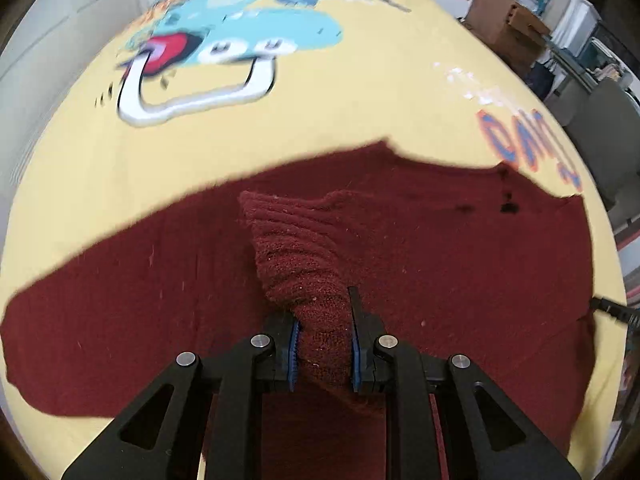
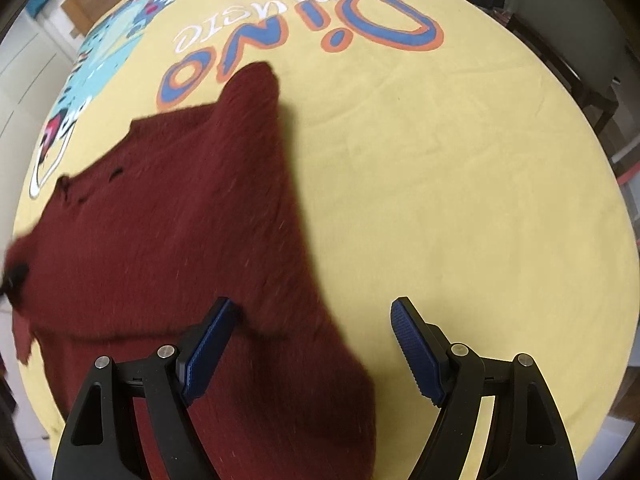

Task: Fold small clothes
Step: 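Lay the held sleeve across the sweater body with the left tool and release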

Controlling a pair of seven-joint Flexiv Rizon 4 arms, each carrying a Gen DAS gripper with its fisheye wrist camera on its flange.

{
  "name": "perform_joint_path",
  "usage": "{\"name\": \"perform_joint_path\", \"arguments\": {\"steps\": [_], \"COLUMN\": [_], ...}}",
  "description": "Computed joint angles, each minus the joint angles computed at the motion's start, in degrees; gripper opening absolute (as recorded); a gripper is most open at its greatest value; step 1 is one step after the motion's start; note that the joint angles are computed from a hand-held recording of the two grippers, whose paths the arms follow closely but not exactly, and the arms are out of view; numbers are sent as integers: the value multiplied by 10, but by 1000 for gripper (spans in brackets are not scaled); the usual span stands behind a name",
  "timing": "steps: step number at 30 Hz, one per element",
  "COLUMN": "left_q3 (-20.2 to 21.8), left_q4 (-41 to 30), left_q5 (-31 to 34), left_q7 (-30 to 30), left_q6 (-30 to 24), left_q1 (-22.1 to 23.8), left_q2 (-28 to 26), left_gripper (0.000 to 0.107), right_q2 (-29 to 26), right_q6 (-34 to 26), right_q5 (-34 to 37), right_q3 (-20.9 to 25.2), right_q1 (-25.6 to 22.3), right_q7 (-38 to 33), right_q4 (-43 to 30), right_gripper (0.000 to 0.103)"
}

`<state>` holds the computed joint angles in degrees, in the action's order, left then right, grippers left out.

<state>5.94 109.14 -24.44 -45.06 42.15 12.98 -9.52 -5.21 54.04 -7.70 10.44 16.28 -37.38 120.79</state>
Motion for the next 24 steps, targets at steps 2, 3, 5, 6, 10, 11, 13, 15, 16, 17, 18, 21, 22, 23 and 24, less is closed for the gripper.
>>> {"name": "perform_joint_path", "arguments": {"steps": [2, 3, 5, 6, 10, 11, 13, 15, 16, 17, 18, 21, 22, 23, 24], "left_q3": [3, 5, 5, 4, 3, 3, 3, 2, 3, 3, 3, 1, -2, -4, -3], "left_q4": [-10, -4, 3, 11, 30, 32, 37, 43, 47, 50, 56, 57, 63, 63, 63], "left_q5": [6, 5, -1, -7, -13, -10, -8, -2, 0, 2, 2, -11, -28, -38, -40], "left_q7": [-15, -18, -18, -12, 12, 15, 19, 19, 19, 18, 20, 31, 44, 49, 50], "left_q6": [-15, -13, -5, 3, 29, 34, 44, 55, 60, 63, 67, 76, 86, 87, 83], "left_q1": [5, 7, 11, 12, 11, 10, 7, 2, 0, -1, -1, 4, 7, 9, 9], "left_q2": [-13, -15, -19, -17, -6, -2, 5, 7, 9, 9, 6, -7, -8, -8, -6], "left_gripper": [17, 17, 17, 17, 17, 17, 17, 17, 17, 17, 17, 20, 21, 22, 23], "right_q2": [-21, -29, -50, -57, -85, -82, -72, -58, -59, -57, -55, -63, -65, -63, -62], "right_q6": [-4, -6, -22, -24, -5, -11, -7, 11, 12, 16, 16, 7, -1, -4, -5], "right_q5": [12, 5, -4, 5, 102, 89, 35, 7, -2, -8, -7, 5, 7, 5, 2], "right_q3": [-3, -4, -7, -6, 15, 7, -7, -11, -11, -10, -7, -4, -4, -4, -4], "right_q1": [-1, 1, 3, 2, -22, -13, 3, 8, 12, 14, 12, 9, 9, 9, 10], "right_q7": [-14, -18, -35, -42, -110, -104, -74, -45, -33, -26, -28, -35, -36, -36, -36], "right_q4": [-20, -23, -43, -51, -85, -83, -69, -47, -47, -39, -32, -38, -45, -44, -44], "right_gripper": [81, 81, 81, 79, 27, 21, 17, 16, 16, 16, 16, 17, 17, 18, 20]}}
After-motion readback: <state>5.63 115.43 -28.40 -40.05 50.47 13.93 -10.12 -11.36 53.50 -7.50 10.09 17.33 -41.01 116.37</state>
